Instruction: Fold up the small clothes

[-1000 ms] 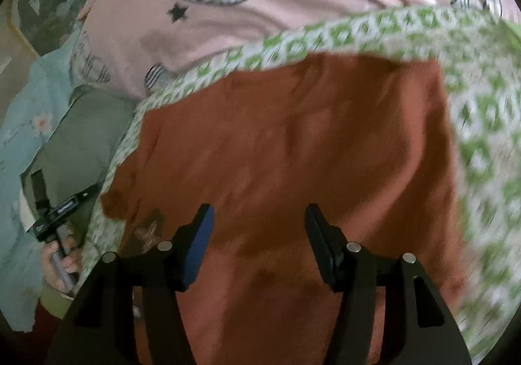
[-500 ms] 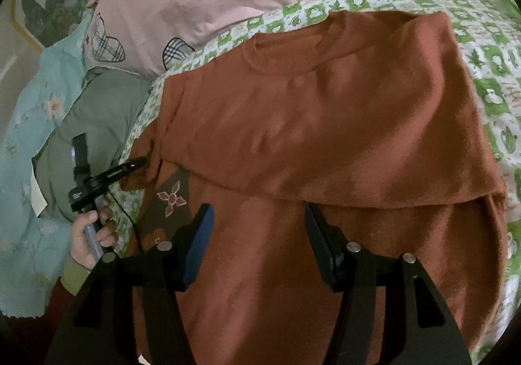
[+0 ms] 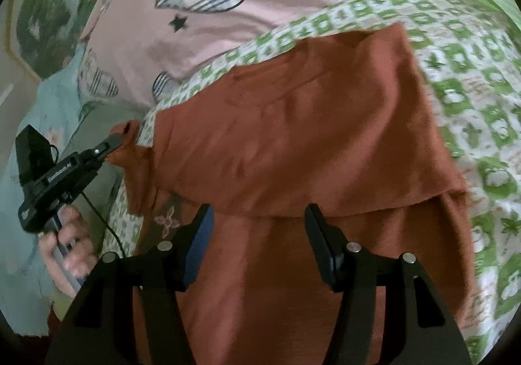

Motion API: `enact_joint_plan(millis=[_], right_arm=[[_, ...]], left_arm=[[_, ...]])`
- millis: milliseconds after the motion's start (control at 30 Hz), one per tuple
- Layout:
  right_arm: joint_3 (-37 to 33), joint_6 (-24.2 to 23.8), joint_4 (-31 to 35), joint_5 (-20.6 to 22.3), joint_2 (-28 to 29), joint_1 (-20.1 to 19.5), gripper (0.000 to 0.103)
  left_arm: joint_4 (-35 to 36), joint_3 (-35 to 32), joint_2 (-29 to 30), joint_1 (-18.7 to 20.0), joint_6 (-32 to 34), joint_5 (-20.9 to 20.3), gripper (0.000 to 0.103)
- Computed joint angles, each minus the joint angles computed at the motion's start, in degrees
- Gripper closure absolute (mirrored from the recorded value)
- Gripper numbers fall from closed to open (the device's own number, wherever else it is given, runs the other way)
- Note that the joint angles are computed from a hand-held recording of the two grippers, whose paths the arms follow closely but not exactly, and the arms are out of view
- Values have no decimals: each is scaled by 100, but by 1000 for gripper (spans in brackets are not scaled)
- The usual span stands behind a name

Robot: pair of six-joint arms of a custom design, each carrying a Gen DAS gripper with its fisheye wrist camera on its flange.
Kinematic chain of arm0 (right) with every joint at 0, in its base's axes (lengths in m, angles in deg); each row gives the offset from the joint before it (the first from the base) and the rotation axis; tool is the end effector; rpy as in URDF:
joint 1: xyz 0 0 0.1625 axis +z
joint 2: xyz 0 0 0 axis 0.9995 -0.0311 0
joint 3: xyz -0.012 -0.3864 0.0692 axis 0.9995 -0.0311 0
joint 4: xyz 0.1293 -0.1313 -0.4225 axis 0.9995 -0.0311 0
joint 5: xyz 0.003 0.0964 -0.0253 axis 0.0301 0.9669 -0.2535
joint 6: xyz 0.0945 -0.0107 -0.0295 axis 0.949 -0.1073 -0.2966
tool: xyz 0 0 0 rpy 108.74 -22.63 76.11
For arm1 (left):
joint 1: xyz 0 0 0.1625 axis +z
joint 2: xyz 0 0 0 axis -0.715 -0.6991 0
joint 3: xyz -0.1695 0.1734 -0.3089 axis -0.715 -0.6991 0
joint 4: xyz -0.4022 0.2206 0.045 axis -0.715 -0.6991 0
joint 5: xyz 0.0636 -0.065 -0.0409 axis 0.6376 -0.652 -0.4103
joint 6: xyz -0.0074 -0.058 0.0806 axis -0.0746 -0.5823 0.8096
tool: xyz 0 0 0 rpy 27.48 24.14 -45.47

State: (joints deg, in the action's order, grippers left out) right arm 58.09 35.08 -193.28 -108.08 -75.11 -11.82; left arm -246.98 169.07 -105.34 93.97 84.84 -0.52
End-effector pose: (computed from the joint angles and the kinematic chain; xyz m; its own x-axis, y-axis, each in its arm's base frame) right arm 0.0307 -0.4382 0.1872 -0.9799 0.0421 0.1948 -0.1038 0.7263 -0.6795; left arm -0.2643 -0.5651 0.0716 -0.8531 0.3779 -0.3597 0.5178 0.6982 -0.4943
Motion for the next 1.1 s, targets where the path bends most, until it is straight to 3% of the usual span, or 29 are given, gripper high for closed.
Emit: enact_joint_plan(millis=[233, 333, 400, 433, 467, 633, 733, 833, 967, 1000, 1033, 1067, 1100], right_arm=[[71, 129, 196, 184, -377, -387, 44], [43, 177, 306, 250, -383, -498, 44], [-18, 197, 363, 276, -319, -516, 44], [-53, 196, 379, 274, -272, -504, 44], [-116, 205, 409, 247, -200, -469, 44], [-579, 171, 539, 128, 312, -185, 44], [-1003, 138, 596, -172, 754, 39, 44], [-1458, -40, 621, -735, 1314, 301, 44], [-1992, -248, 735, -1058, 1965, 490, 44], [-2043, -285, 731, -1075, 2019, 515, 47], [-2086, -288, 799, -1083, 2036, 545, 76], [-2100, -243, 947, -1022, 1985, 559, 95], [-2014, -229, 950, -838, 1853, 550, 95]], left_arm=[[536, -1034, 1460, 15, -19, -274, 94], [878, -1107, 1614, 95, -79, -246, 82], [736, -811, 1426, 93, -88, -257, 67], [641, -590, 1261, 67, -143, -191, 53], [449, -331, 1084, 41, -188, -148, 50], [72, 734, 92, 60, -459, 174, 50], [34, 1270, -456, 124, -682, 952, 50], [351, 1529, -860, 374, -999, 1626, 52], [638, 1509, -1073, 735, -1133, 1594, 56], [663, 1456, -1032, 751, -1031, 1644, 56], [687, 1419, -982, 730, -1000, 1732, 56], [737, 1330, -875, 693, -939, 1896, 56], [746, 1264, -801, 678, -903, 2004, 56]])
